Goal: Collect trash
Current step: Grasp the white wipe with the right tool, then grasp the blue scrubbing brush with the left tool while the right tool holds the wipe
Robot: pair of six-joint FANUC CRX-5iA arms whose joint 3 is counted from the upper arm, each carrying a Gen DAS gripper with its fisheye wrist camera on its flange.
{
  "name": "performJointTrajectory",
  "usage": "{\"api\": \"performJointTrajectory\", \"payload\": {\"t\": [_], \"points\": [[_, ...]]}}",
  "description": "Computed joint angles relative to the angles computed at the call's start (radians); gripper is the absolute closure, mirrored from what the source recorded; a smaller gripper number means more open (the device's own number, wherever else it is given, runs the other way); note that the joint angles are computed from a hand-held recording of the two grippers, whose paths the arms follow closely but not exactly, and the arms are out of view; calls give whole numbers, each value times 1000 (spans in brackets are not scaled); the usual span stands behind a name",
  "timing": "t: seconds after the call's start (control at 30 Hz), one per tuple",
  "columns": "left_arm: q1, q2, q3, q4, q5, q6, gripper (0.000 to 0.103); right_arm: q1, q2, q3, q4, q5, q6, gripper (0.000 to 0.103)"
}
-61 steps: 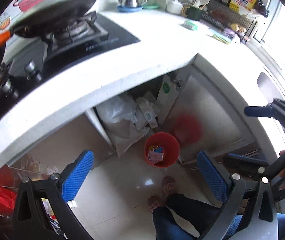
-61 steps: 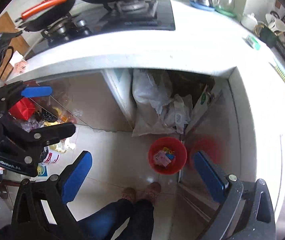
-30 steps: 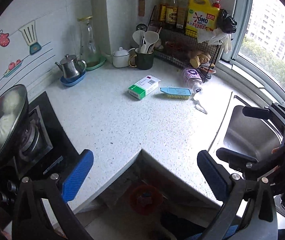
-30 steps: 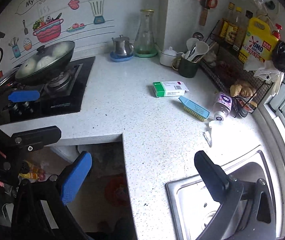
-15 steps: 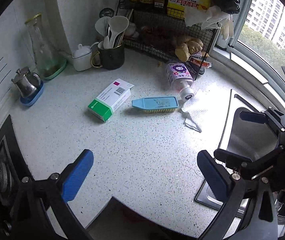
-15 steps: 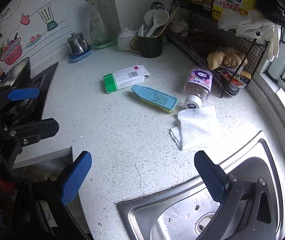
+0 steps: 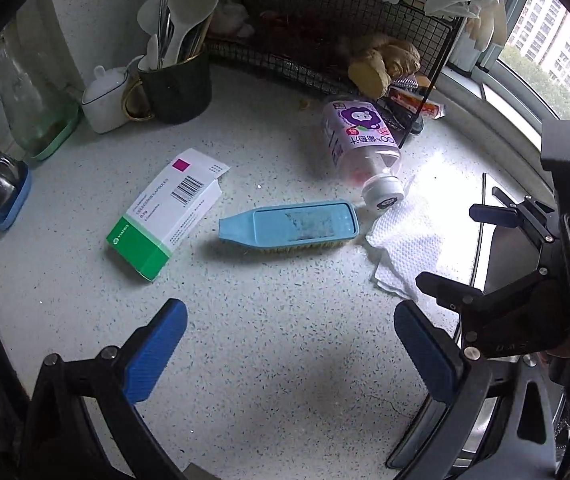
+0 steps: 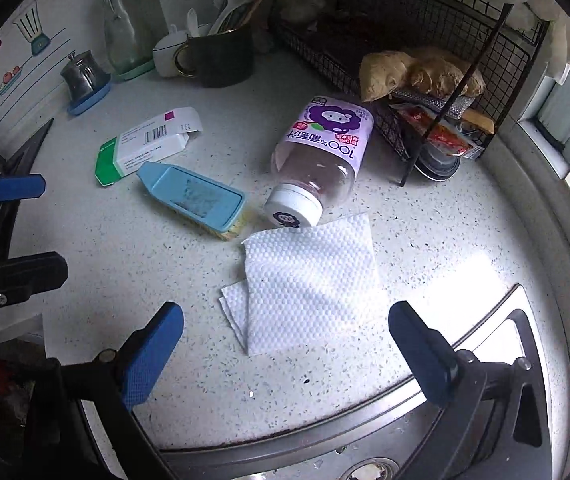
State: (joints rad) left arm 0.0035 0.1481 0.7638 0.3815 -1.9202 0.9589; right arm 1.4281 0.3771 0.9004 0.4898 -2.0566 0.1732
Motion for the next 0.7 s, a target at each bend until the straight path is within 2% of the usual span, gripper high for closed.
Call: {"api": "performJointTrajectory", "payload": {"t": [0.1, 0.3, 0.43, 0.6, 0.7], "points": [[-7, 20, -2, 3, -6, 12, 0, -20, -62, -112, -43, 65, -7, 1], [-5, 26, -7, -13, -5, -17, 0, -38, -136, -237, -98, 140, -40, 1], [4, 32, -2, -21, -30, -43, 0, -28, -129, -230, -97, 113, -11, 10], [16, 29, -5, -5, -39, -63, 0, -17, -114, -211, -84, 102, 20, 12], [19, 27, -5, 4, -40, -83, 0, -3, -100, -181, -76, 101, 45, 28]]}}
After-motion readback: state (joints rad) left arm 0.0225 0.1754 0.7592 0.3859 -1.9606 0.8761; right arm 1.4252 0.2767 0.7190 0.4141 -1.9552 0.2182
